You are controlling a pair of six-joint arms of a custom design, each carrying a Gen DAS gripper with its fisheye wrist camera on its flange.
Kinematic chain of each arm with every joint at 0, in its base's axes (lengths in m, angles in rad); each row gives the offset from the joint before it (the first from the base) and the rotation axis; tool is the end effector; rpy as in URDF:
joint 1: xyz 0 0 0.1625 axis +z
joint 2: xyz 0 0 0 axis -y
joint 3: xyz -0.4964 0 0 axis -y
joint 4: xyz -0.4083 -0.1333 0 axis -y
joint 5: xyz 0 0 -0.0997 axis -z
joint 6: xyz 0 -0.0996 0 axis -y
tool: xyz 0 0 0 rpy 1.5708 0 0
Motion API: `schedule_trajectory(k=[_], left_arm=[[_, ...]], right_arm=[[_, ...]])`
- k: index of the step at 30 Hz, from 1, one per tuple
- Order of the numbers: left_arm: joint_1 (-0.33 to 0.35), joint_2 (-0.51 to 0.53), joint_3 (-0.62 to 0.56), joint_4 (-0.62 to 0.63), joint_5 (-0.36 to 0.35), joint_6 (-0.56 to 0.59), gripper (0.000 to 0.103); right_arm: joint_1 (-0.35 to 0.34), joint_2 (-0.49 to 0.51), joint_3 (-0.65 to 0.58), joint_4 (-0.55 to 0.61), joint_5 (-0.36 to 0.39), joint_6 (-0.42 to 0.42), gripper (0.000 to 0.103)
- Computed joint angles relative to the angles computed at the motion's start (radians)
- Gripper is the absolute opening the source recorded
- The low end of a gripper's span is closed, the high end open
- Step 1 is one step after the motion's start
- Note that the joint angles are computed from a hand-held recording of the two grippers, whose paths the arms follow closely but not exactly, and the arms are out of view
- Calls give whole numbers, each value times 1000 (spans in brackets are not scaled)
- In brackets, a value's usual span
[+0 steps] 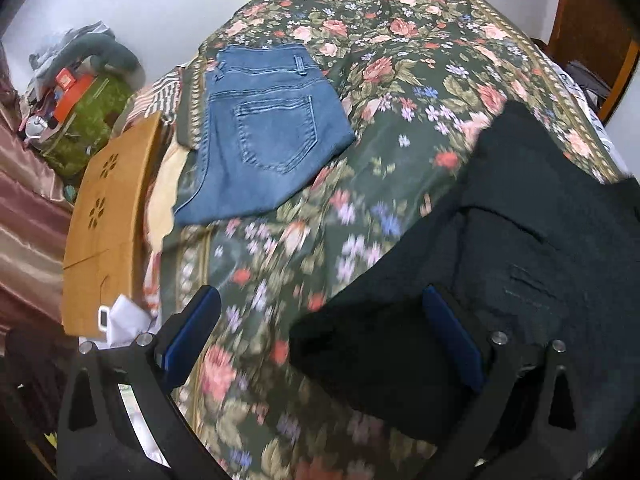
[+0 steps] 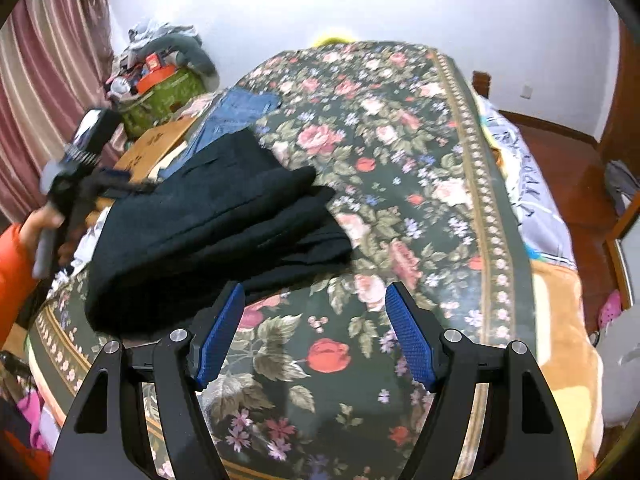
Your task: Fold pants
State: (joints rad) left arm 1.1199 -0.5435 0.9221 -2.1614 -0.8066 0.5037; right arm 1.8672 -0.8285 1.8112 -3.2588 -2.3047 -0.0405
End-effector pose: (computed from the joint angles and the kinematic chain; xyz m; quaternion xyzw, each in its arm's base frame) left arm -0.2175 -0.9133 0.2190 0.3888 0.8377 -0.0884 0.3732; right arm 0.2640 -0.6366 0.1969 0.0247 -0.8844 0.3627 0.2928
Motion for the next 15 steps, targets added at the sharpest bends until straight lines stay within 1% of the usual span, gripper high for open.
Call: schedule_trajectory(k=[5,9,10,11,12,14,15], left_arm=[[1,-92,120,-13,-23,-28,102],[4,-156,203,-24,-70,-59,102],[6,-171,214,-26,-100,-60,101],[9,-184,217,-20,-131,-70,97],[9,-190,219,-22,-145,-80,94],[6,-212,231,-47,-189,-96,85],[3,-225,245,-81,-219,-86,82]], right_arm=[[22,-3,-2,-64,5,-19,70],[44,20,-28,-110,32,-63,70],[47,29,-36,-122,41,-82,70],[50,37,-45,-125,48,-98,70],[55,53,-62,-129,47,-128,70],[58,72,-83,-135,42,-163,69],[57,81,-94,-130,45,-175,64]])
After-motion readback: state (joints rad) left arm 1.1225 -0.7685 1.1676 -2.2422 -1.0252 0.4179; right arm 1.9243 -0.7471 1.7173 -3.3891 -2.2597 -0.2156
